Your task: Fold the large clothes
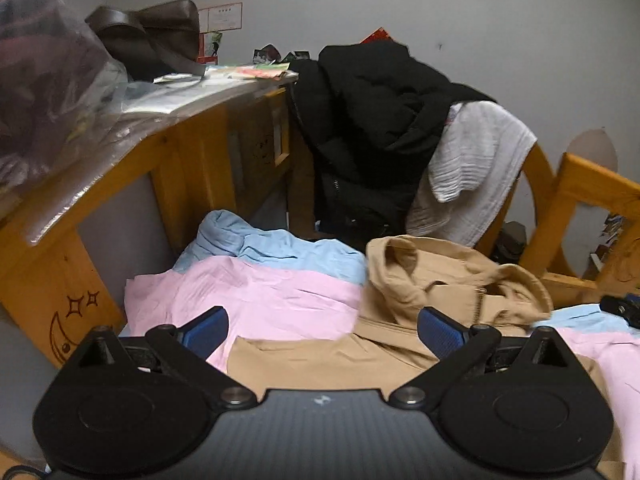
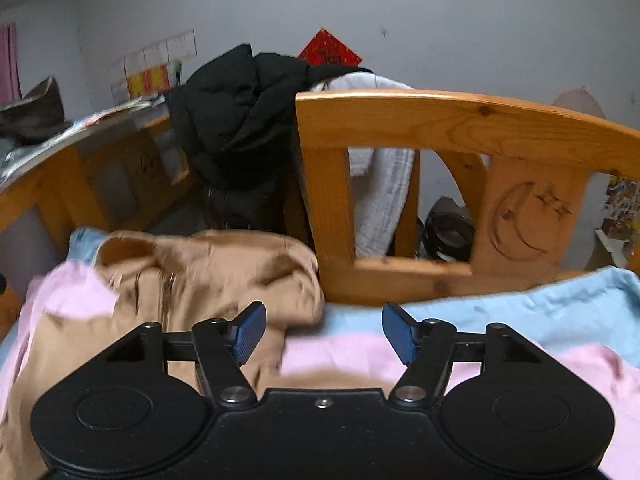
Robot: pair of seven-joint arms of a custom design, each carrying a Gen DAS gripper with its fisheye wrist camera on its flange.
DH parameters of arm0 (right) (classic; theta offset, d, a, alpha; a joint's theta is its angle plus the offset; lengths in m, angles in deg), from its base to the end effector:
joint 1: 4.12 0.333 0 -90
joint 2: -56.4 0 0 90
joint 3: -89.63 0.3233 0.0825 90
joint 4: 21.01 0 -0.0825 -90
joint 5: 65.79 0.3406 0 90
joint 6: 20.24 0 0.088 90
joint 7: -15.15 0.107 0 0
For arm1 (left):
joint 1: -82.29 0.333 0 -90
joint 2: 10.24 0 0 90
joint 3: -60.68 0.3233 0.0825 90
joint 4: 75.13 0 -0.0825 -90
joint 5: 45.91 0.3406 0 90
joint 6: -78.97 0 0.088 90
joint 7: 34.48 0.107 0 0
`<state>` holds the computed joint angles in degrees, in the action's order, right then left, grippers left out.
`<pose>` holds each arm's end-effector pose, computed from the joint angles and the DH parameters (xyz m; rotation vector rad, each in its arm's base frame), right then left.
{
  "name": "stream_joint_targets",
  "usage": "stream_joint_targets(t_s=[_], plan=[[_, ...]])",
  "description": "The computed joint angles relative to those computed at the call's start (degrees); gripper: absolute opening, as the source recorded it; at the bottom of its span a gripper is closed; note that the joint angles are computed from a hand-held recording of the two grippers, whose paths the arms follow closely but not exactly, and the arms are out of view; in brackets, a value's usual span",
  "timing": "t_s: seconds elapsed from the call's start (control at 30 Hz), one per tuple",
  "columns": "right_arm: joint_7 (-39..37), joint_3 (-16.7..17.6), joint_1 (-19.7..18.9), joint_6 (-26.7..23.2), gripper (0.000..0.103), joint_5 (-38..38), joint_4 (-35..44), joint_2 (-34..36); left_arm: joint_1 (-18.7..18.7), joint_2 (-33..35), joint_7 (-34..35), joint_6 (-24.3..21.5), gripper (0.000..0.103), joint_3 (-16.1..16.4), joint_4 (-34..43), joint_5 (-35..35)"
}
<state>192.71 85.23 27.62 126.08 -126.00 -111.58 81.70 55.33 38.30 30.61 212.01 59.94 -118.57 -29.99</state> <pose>0.5960 0.3321 0.4620 -1.4247 1.8899 -0.8843 0.6925 -0.3519 0.5337 -1.6638 1.9437 -0.7960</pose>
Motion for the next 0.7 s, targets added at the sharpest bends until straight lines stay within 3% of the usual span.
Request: stream_joint_targets(t_s=[0.1,0.27,0.4,0.43,0.47,0.5,0.6,0.7], plan=[[-5.9,0.3,-2.0,-2.4,0.066,6.0,9.6,8.0,-0.2,-1.0,-3.9,2.9,0.102,1.3,-4.6,1.1],[-11.0,-1.8,-2.8,-5.2,0.066,14.6,23.3,19.0,1.9,-9.9,-6.5,18.0,0.102,-0.4,-25.4,0.6],[-14.1,-2.6,-3.3,-6.9,0.064,21.2,30.3,24.8,4.3,-13.7,-1.8,20.8,0.102,-3.6,-32.5,-3.8],[-15.3,-2.7,-3.3,-7.3,0.051,22.6,31.9,26.1,4.4,-14.8,-1.2,21.7,0.102,-3.8,-34.2,-4.5],[-16.7,-2.8,-3.2,-8.0,0.020,23.6,33.3,27.0,4.6,-15.7,-0.5,22.5,0.102,-4.0,-35.6,-5.3],[-17.6,-4.7,-2.1,-7.8,0.002,25.0,33.3,27.3,5.0,-16.6,0.4,23.1,0.102,-4.6,-37.0,-6.4],[-7.9,-10.3,2.2,0.8,0.002,16.3,24.5,22.7,6.8,-19.4,3.4,26.6,0.102,-7.1,-41.8,-10.9],[8.6,-20.1,10.5,12.9,0.002,-2.3,12.1,14.9,9.1,-22.0,8.9,29.5,0.102,-10.3,-46.3,-15.9]])
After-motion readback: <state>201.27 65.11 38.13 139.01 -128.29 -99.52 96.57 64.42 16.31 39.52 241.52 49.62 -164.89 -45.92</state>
